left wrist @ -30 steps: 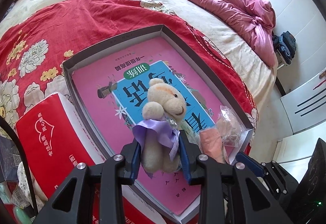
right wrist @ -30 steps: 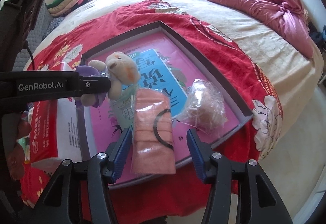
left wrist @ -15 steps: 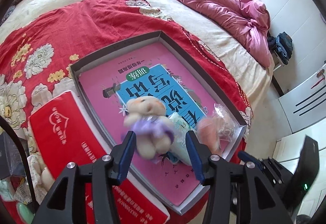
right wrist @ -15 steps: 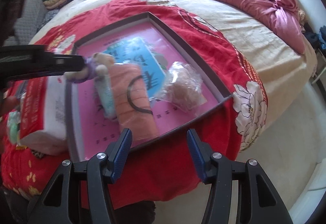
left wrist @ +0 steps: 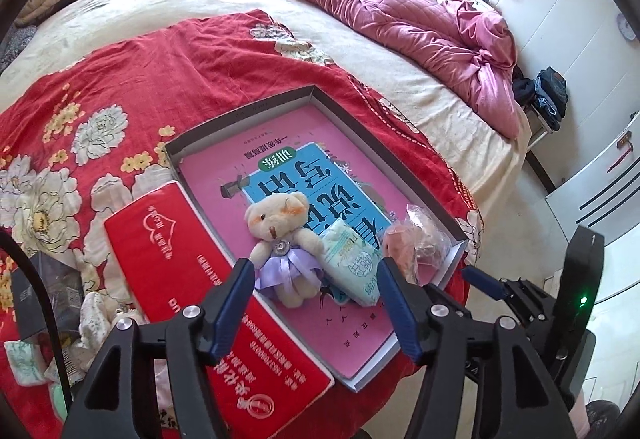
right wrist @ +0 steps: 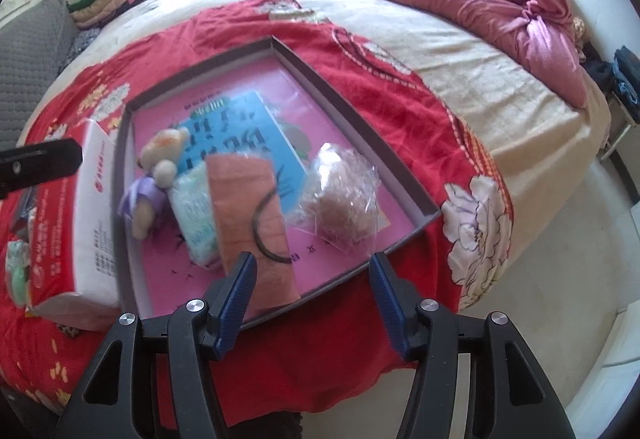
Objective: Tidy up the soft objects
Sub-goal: 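Open the left gripper releasing the bear while the right gripper releases the pink packet in the tray, then withdraw both open grippers from the tray back toward the pile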
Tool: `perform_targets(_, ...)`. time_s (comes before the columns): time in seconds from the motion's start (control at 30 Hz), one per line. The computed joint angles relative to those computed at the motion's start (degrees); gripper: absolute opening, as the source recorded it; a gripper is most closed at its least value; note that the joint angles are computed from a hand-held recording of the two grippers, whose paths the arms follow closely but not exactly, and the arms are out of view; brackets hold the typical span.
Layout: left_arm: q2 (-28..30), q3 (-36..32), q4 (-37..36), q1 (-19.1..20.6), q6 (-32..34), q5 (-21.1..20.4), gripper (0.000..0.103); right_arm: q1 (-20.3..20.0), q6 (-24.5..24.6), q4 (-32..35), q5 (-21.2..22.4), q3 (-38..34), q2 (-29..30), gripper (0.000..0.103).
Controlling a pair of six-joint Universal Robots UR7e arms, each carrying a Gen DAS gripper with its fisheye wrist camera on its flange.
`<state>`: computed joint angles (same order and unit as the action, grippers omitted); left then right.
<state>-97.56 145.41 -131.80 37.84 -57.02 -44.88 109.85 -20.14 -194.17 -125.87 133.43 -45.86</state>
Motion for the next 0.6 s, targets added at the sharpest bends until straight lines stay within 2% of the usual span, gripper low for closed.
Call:
perform_targets(0.03, -0.4, -0.12, 1.35, -0.53, -0.84, 0.25, 0.064, 0.32, 0.12, 0.12, 0.19, 0.05, -0.32, 0.061)
perform_targets(0.1, -1.5, -0.21, 4.14, -1.72, -2.38, 0.67, 0.064, 1.24, 0.48, 0.38, 0.09, 0.2, -0.96, 0.068)
perform_targets(0.17, -2.35, -0.18, 5.93, -2.71, -3.76, 0.98, 0.065, 2.1, 0.41, 0.11, 0.17, 0.41, -1.5, 0.07)
perform_targets(0.27, -3.85, -0.28, 9.63, -4.42, -6.2, 1.29, 0.073, 3.21, 0.83, 0.39, -0.47, 0.53, -2.04, 0.073)
perform_targets(0.53, -8.13, -0.22, 20.24, -9.06, -13.51, 1.77, 0.075, 6.4, 0.9, -0.1, -2.0, 1.3, -3.04, 0.073)
perform_targets(0.6, -9.54, -0.46, 24.31, -10.45, -16.16, 1.92, 0.082, 7.01, 0.86, -0.16, -2.03, 1.47, -3.28, 0.074)
